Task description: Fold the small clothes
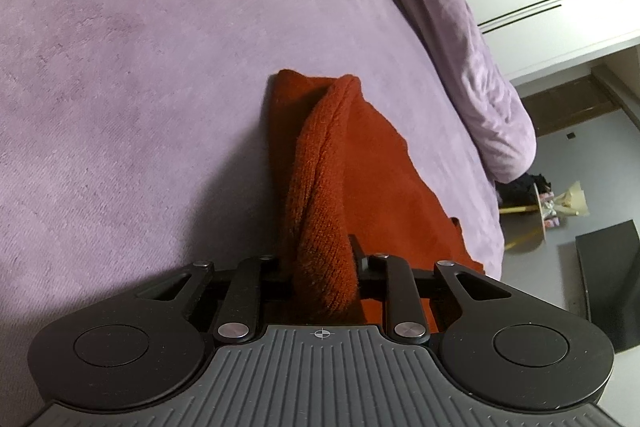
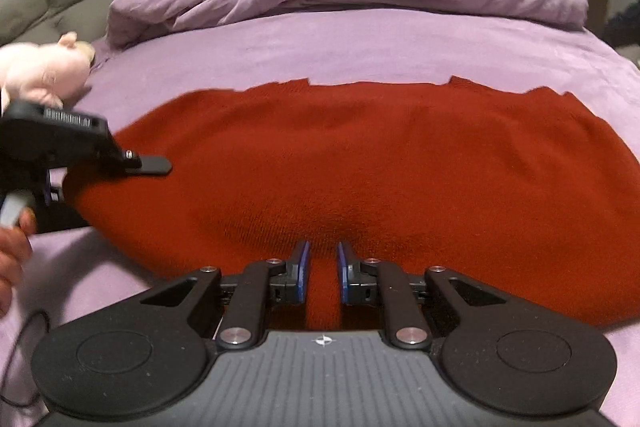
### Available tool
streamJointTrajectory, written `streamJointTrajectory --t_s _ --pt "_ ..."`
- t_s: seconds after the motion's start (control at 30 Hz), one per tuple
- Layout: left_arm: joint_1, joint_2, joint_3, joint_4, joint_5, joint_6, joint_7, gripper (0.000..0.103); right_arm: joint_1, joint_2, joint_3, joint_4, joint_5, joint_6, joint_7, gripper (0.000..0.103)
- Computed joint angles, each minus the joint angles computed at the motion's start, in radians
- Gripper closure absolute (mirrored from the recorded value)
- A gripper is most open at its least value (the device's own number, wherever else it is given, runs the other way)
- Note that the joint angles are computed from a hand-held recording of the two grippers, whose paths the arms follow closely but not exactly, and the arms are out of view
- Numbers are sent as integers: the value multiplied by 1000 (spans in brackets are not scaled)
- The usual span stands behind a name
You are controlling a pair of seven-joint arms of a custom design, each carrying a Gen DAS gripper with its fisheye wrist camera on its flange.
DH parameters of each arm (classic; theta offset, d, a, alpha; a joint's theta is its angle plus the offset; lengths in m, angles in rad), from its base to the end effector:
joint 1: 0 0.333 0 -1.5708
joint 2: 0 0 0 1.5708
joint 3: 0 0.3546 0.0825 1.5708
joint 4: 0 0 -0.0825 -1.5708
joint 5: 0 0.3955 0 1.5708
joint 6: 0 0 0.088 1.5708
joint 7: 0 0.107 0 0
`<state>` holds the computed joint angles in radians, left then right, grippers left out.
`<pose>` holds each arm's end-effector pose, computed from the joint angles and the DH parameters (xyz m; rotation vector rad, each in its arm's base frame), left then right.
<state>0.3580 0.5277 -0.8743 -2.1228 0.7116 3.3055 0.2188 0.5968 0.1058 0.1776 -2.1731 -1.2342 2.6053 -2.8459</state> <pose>0.5430 -0.3198 0.3761 2.1127 -1.5147 1.2255 0.4035 0.4198 0.3999 -1.6419 1.8031 -0.6476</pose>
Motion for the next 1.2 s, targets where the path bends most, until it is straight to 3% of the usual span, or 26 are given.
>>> streamJointTrajectory --t_s 0.23,0.4,0.57,0.77,0.83,0.9,1.0,1.17,1.2 --pt "-5 -40 -2 5 5 -26 19 80 -16 -78 5 -58 -50 23 135 90" --pt "-40 -116 -8 44 7 -125 144 81 -33 -159 29 -130 -68 -2 221 89" --pt "-183 -169 44 151 55 -241 296 81 -57 -247 56 -213 -85 -29 339 89" --pt "-458 -63 125 358 139 -414 497 80 -87 -328 75 -295 -75 -49 448 88" --pt "-507 -22 135 385 104 -457 533 72 -94 -349 78 -314 -57 -52 435 88" --pt "-513 -10 126 373 51 -470 573 70 -103 -373 80 -335 -54 -48 432 88" --pt "-481 -65 124 276 1 -379 598 64 -119 -393 81 -356 -59 -31 435 87" --pt "-317 -162 11 124 -192 -256 647 60 -155 -373 75 -342 -134 48 523 86" --pt "-311 -182 17 104 -215 -234 638 59 -159 -369 77 -334 -158 56 542 86"
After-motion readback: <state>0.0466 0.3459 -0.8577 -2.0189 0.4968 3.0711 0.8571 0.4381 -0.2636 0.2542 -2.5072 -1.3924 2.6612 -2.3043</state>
